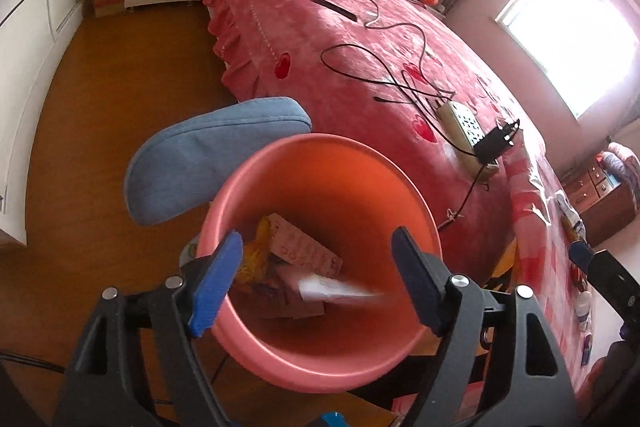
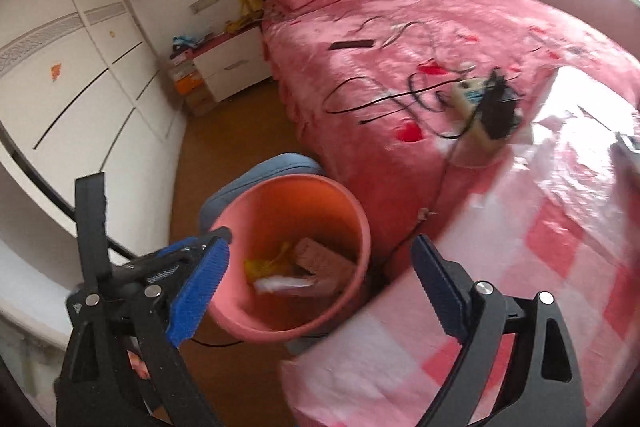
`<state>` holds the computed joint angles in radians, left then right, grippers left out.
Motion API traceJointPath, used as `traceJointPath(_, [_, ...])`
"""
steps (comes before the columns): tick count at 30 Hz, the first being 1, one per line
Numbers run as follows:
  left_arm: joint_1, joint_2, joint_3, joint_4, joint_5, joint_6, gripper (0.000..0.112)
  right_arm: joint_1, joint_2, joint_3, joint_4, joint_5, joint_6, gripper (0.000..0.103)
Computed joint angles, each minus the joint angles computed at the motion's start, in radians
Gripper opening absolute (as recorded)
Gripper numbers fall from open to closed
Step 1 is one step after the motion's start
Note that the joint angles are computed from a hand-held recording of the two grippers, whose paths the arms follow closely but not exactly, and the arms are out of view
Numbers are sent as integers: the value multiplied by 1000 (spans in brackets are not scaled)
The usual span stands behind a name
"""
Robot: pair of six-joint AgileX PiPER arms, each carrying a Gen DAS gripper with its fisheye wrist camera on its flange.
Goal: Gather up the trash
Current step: 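Carry both items to the orange bucket and open both tools to drop them, then move both tools back over the trash on the table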
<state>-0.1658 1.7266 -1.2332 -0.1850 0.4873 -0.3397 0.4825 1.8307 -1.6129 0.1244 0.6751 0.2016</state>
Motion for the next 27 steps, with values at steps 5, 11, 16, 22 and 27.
traceJointPath(5, [-29,-10,0,-1,10,3,80,-8,-91,142,-102,-73,71,91])
traceJointPath(11, [-71,-24,-8,-16,24,18,81,-43,-188,297,-49,-156,32,91])
traceJointPath(16, [-126,-32,-32,14,44,3,81,-73,-264,405,12,-218,-34,91])
traceJointPath(22, [-191,-31,-75,82,68,-57,81,-113,-336,507,44,-257,-66,91])
traceJointPath(27, [-244,-17,-120,141,98,-109,81,-170,-371,549,136,-264,-153,91])
